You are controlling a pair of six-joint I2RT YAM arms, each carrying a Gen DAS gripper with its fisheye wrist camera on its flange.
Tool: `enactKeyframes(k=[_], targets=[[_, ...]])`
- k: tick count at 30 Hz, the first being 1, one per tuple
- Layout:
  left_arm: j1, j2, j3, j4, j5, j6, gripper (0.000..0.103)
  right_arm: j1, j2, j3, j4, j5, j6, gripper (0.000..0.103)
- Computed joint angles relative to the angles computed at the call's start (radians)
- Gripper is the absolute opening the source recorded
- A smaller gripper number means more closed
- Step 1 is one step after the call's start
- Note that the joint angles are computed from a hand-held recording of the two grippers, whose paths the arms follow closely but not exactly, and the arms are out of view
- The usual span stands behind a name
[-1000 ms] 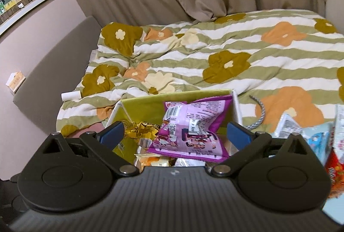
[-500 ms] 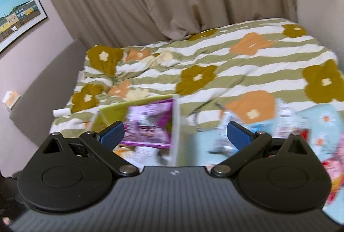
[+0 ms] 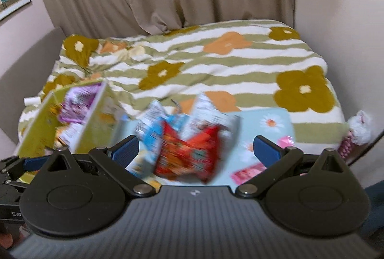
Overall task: Organize snacks
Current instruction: 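Open both grippers and move them back toward the snack pile, then grasp the cream chip bag with left gripper while right grasps the pink candy bag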
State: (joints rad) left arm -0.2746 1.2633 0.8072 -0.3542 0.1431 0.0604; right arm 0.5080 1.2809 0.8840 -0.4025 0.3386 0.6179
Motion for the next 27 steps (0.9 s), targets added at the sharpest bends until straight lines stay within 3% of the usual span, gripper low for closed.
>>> enactKeyframes(k=[8,16,23,27], targets=[[-0.225,0.187,-0.007,0.11,-0.213,0.065,0.1,-0.188,-0.055,-0.184,0.065,-0.114,-0.139,0.103],[-0.327,0.406,-0.014,0.236,-0.401,0.17,0.1,-0.27,0.026,-0.279,0.224,-0.176,-0.206,0.103],[-0.341,0.516,-0.003,0.251,-0.469,0.139,0.098,-0.307,0.106,-0.306,0.322,-0.216,-0.247,0.103],[-0.328,0.538,-0.005,0.261,-0.467,0.108,0.086,-0.304,0.141,-0.31,0.357,-0.2,-0.286,0.103]])
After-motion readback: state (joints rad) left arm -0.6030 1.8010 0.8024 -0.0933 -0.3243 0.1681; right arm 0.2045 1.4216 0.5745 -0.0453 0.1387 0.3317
